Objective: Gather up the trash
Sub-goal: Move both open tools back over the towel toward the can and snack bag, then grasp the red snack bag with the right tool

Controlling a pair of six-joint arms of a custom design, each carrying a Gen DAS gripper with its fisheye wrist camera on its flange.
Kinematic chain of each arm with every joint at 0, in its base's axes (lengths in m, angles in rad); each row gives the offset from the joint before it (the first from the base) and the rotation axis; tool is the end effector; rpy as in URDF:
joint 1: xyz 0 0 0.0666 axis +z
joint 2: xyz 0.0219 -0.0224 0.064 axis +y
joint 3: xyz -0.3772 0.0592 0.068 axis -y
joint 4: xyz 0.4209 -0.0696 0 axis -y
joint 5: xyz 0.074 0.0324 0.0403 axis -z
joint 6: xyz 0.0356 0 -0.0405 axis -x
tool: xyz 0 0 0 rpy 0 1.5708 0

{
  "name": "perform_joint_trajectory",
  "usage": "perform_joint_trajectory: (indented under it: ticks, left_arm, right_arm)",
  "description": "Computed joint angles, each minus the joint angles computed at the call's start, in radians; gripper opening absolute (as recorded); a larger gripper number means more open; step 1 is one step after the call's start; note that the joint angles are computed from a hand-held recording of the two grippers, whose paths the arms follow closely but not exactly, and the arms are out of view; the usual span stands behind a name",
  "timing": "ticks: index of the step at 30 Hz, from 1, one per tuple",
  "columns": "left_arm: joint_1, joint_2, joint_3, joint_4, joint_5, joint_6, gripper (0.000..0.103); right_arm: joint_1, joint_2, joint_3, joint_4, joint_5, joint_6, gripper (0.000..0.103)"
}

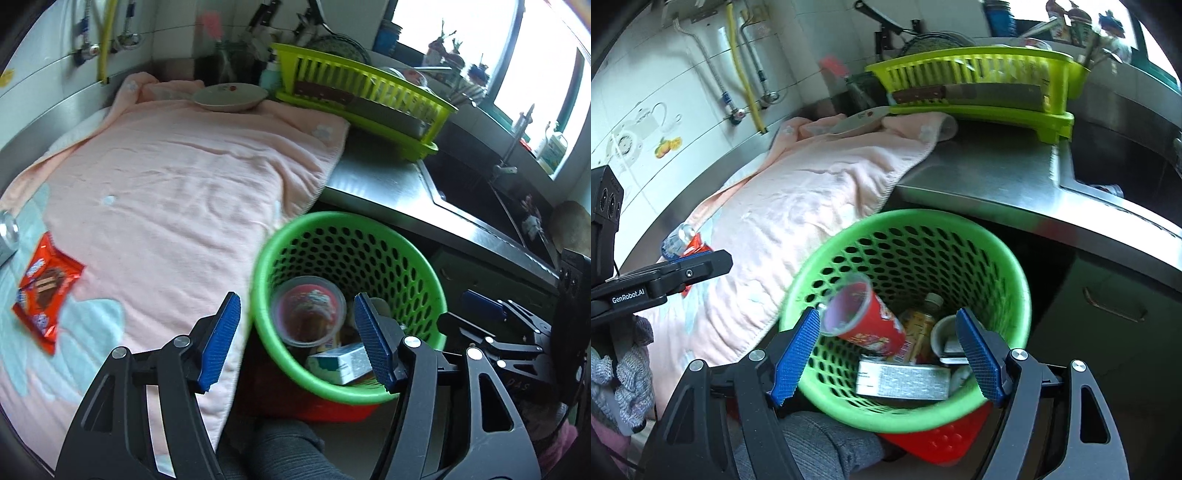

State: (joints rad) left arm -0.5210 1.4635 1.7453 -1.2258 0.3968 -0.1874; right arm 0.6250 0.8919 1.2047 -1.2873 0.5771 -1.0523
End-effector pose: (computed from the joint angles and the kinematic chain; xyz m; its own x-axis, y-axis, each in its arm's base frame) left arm 0.4404 -0.2691 0.5433 -0.5680 0.5241 -0.6346 0.7751 0.6000 -0.1982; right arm 0.2521 0.1575 0.5104 -0.5426 0.5061 -0.6704 0.4630 0.8461 0.2640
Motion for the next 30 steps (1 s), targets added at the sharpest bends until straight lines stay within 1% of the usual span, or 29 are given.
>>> perform_joint_trajectory:
  ticks: [7, 15, 17, 24, 30]
  left_arm:
    - [0.112, 0.009, 0.031, -0.007, -0.012, -0.015, 0.063]
    - [0.25, 0.044, 0.09, -0.016, -0.013, -0.033, 0.063]
    - [0.281, 0.054, 0.106, -0.018, -0.018, -0.041, 0.064]
    - [0.391, 0.103, 0.173, -0.025, -0.028, -0.062, 0.064]
    - [0.451, 0.147, 0.24, -0.027, -0.038, -0.068, 0.064]
  right_arm:
    - [-0.002, 0.098, 0.076, 0.066, -0.043, 0.079, 0.075]
    - [0.006, 0.26, 0.204, 0.131, -0.119, 0.167, 0.075]
    - [0.009, 0.315, 0.251, 0.145, -0.139, 0.191, 0.075]
    - [0.016, 0.476, 0.401, 0.178, -0.216, 0.231, 0.075]
    - [0.01, 0.631, 0.568, 0.186, -0.302, 0.236, 0.075]
